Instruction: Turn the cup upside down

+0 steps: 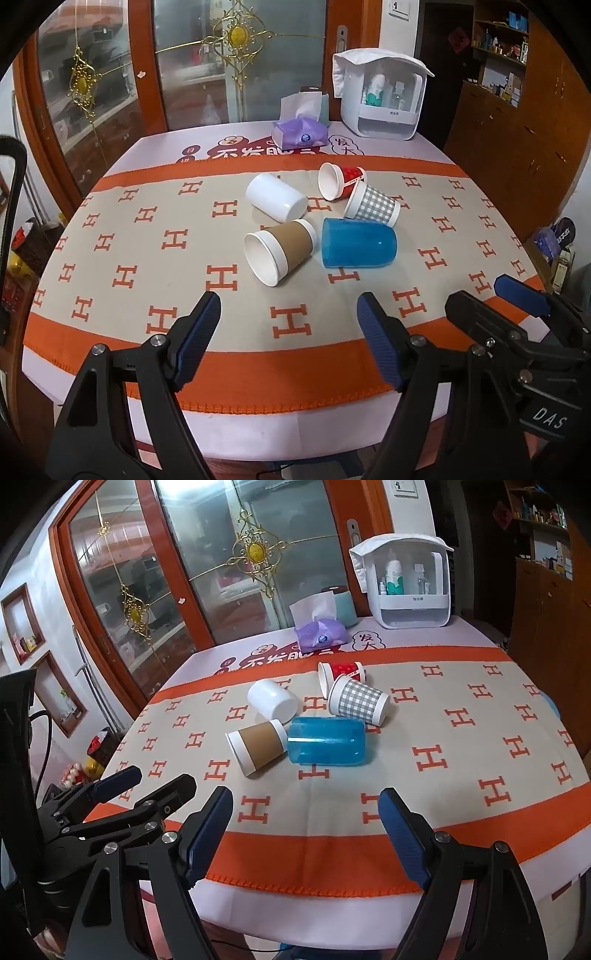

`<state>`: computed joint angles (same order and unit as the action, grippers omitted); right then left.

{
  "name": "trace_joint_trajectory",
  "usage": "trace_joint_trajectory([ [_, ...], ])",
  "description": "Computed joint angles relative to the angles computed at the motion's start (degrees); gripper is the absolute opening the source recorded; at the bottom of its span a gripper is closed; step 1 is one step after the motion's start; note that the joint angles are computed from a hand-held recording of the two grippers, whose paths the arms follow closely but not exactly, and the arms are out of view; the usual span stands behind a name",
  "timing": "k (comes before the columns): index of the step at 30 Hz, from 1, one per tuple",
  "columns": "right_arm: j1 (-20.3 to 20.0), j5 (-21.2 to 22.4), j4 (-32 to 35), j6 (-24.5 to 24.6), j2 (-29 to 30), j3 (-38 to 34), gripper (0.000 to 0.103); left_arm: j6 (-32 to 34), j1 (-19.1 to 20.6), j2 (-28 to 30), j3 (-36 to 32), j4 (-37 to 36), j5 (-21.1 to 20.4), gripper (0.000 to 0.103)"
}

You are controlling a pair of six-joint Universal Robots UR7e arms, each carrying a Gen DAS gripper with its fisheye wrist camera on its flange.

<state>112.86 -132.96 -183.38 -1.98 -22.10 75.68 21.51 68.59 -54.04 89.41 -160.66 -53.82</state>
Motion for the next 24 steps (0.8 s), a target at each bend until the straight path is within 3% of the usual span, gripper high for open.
trace_joint_trajectory([
  [24,-0.3,0.0,2.7,1.2,0.3,-1.3,0.082,-2.1,0.7,0.5,-1.4,3.7,-0.4,0.074],
])
